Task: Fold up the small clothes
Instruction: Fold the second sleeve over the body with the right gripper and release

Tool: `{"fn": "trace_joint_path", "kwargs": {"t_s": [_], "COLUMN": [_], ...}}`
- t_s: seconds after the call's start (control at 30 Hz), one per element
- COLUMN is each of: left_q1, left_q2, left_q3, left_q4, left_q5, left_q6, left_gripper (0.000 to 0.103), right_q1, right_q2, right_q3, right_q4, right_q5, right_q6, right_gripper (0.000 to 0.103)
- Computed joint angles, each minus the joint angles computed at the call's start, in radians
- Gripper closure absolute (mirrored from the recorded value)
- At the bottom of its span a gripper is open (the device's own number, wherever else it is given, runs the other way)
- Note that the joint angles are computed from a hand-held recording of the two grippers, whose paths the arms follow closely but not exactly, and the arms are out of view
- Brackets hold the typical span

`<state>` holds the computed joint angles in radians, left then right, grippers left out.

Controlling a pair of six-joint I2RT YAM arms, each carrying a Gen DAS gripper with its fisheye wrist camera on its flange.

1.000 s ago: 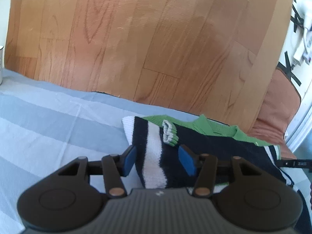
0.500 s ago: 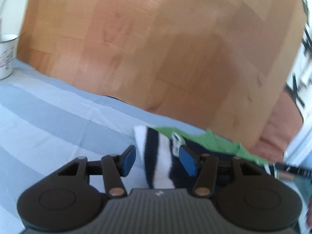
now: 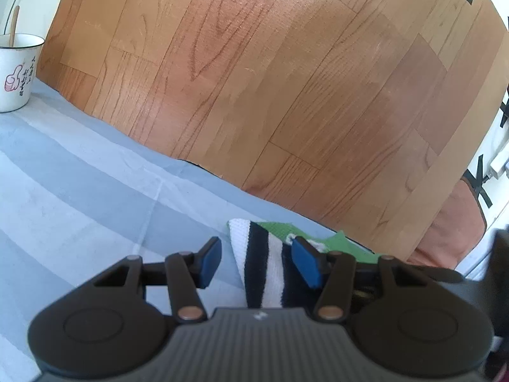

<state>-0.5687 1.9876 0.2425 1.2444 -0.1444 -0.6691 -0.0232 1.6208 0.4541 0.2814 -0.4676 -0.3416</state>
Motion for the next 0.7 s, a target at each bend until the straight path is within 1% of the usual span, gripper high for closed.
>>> {"fn": "trace_joint_path", "kwargs": {"t_s": [0.03, 0.07, 0.1, 0.13, 0.17, 0.2, 0.23, 0.27, 0.33, 0.37, 0.4, 0.47, 0.5, 0.53, 0.57, 0.6, 0.63, 0.67, 0.7], "left_q1": [0.002, 0.003, 0.004, 0.004, -0.004, -0.011, -0.017, -0.024, -0.036, -0.045, -0.057, -0.092, -0.112, -0.135, -0.154, -0.166, -0.169, -0.169, -0.165], "left_q2": [0.003, 0.004, 0.008, 0.011, 0.013, 0.009, 0.006, 0.004, 0.007, 0.006, 0.003, -0.009, -0.015, -0.014, -0.01, -0.009, -0.009, -0.009, -0.009], "left_q3": [0.0, -0.001, 0.001, 0.009, 0.015, 0.018, 0.021, 0.02, 0.02, 0.024, 0.035, 0.081, 0.113, 0.159, 0.198, 0.195, 0.199, 0.198, 0.194], "left_q4": [0.004, 0.008, 0.01, 0.001, -0.011, -0.026, -0.038, -0.039, -0.025, -0.033, -0.055, -0.162, -0.239, -0.343, -0.422, -0.409, -0.421, -0.42, -0.416], "left_q5": [0.005, 0.012, 0.022, 0.032, 0.029, 0.025, 0.023, 0.021, 0.027, 0.027, 0.022, -0.013, -0.042, -0.081, -0.111, -0.128, -0.127, -0.13, -0.125], "left_q6": [-0.004, -0.007, -0.009, -0.005, -0.001, 0.008, 0.017, 0.026, 0.048, 0.06, 0.073, 0.106, 0.124, 0.141, 0.151, 0.163, 0.171, 0.171, 0.168], "left_gripper": [0.053, 0.053, 0.053, 0.052, 0.051, 0.051, 0.051, 0.05, 0.05, 0.05, 0.05, 0.05, 0.05, 0.05, 0.05, 0.049, 0.049, 0.047, 0.047], "right_q1": [-0.022, -0.023, -0.019, -0.014, -0.006, -0.021, -0.051, -0.103, -0.245, -0.315, -0.384, -0.485, -0.545, -0.598, -0.63, -0.673, -0.76, -0.811, -0.839], "right_q2": [-0.049, -0.088, -0.115, -0.11, -0.09, -0.089, -0.095, -0.098, -0.098, -0.103, -0.104, -0.101, -0.074, -0.037, 0.0, 0.046, 0.077, 0.077, 0.039], "right_q3": [-0.017, -0.037, -0.054, -0.05, -0.052, -0.061, -0.066, -0.057, -0.026, -0.022, -0.015, -0.023, -0.011, -0.004, -0.008, -0.007, 0.001, 0.018, 0.011], "right_q4": [-0.05, -0.087, -0.122, -0.164, -0.166, -0.156, -0.149, -0.168, -0.219, -0.24, -0.256, -0.244, -0.251, -0.236, -0.192, -0.151, -0.151, -0.194, -0.216], "right_q5": [-0.046, -0.063, -0.064, -0.062, -0.056, -0.057, -0.065, -0.099, -0.206, -0.237, -0.245, -0.209, -0.188, -0.139, -0.069, -0.028, -0.111, -0.132, -0.11], "right_q6": [-0.027, -0.048, -0.074, -0.103, -0.114, -0.125, -0.123, -0.119, -0.087, -0.092, -0.108, -0.134, -0.163, -0.192, -0.208, -0.233, -0.286, -0.301, -0.274], "right_gripper": [0.093, 0.093, 0.092, 0.089, 0.084, 0.073, 0.067, 0.064, 0.066, 0.066, 0.066, 0.066, 0.066, 0.066, 0.066, 0.069, 0.071, 0.083, 0.087]}}
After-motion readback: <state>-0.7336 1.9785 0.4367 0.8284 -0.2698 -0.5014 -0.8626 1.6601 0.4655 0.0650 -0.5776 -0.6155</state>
